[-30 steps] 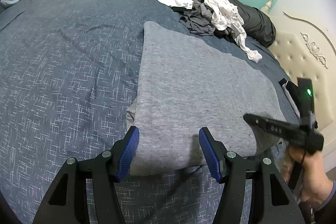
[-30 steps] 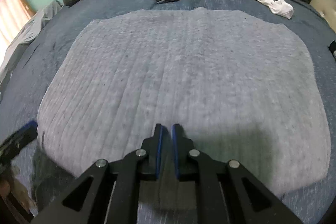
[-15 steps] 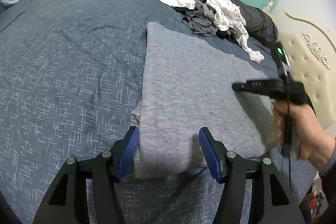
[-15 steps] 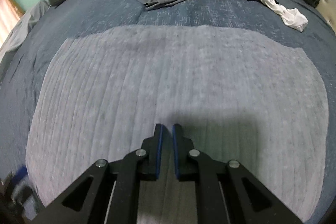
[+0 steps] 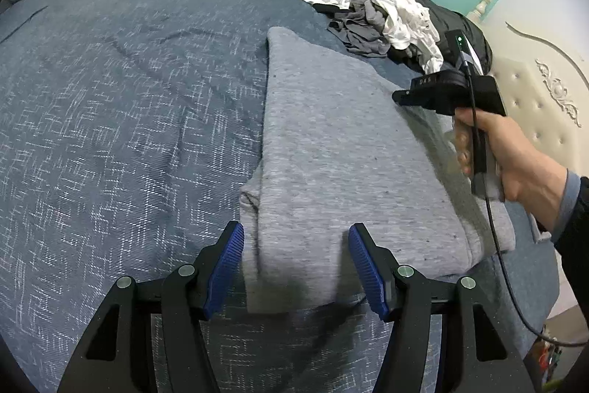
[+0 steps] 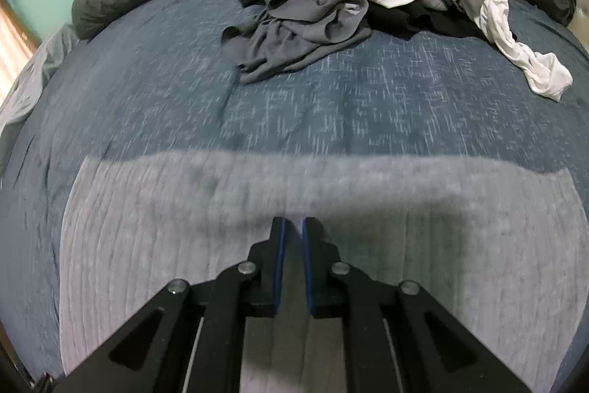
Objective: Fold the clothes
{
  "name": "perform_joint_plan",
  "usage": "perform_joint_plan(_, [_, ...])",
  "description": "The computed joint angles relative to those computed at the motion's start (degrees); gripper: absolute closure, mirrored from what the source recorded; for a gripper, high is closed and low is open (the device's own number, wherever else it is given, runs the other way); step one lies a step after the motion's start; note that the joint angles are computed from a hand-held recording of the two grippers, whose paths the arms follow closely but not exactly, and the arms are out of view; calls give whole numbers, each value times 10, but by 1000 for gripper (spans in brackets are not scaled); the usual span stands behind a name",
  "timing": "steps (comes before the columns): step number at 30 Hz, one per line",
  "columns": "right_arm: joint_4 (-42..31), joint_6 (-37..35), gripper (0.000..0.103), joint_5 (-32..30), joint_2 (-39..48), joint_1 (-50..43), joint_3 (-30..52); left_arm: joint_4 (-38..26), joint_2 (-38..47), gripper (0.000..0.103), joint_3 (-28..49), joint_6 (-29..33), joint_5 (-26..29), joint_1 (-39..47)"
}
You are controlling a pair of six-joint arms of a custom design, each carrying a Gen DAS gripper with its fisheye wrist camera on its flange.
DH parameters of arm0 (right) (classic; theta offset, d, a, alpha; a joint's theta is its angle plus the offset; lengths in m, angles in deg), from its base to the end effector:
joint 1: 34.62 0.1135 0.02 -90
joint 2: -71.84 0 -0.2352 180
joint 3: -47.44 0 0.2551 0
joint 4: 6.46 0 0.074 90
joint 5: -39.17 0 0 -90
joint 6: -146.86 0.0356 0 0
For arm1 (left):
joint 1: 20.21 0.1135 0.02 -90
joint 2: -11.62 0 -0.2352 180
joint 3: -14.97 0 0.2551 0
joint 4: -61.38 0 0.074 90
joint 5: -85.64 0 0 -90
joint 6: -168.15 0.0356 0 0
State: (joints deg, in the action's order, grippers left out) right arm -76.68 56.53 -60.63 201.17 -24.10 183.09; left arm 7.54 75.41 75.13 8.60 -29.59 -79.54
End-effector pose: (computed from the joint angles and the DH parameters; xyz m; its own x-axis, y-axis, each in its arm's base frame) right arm 0.4616 0.0919 0.2256 -0.8815 -0.1695 -0.4408 -0.2586 0.9542 0.1503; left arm 0.1293 -0.1882 0.2188 -0.7697 -0.3637 -0.5246 -0.1720 0.9096 -0.3783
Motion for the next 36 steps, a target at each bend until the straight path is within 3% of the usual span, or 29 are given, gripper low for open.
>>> perform_joint_plan(4, [13,1,95,-23,-21,-9,-22,7,-7,40,-9,-2,9,5])
perform_joint_plan(9, [72,-18,95,-103,-178,-64,-211,-7,-46,38,-27,-33,-4,-15])
perform_joint_plan(11, [76,-40,95,-129,-255,-96,-291,-18,-63,27,-35,-58,-12,-28])
perform_joint_plan(18, [67,-111,92,-186,-429,-217,-469,-26,-92,27,-61,-150,-28,-77])
perform_joint_plan(23, [45,-177,91,-212,-505,-296,-552,-4,-82,27,-68,-189,-22,-93])
perform_joint_plan(27, [26,-225,91,-247,-546,-357,-602,54,-94,27,-100,-214,-17,-92])
perform_joint_plan(36, [15,-288,90,-300,-565,-430,-647,131,-99,27,-147,-254,-8,-81])
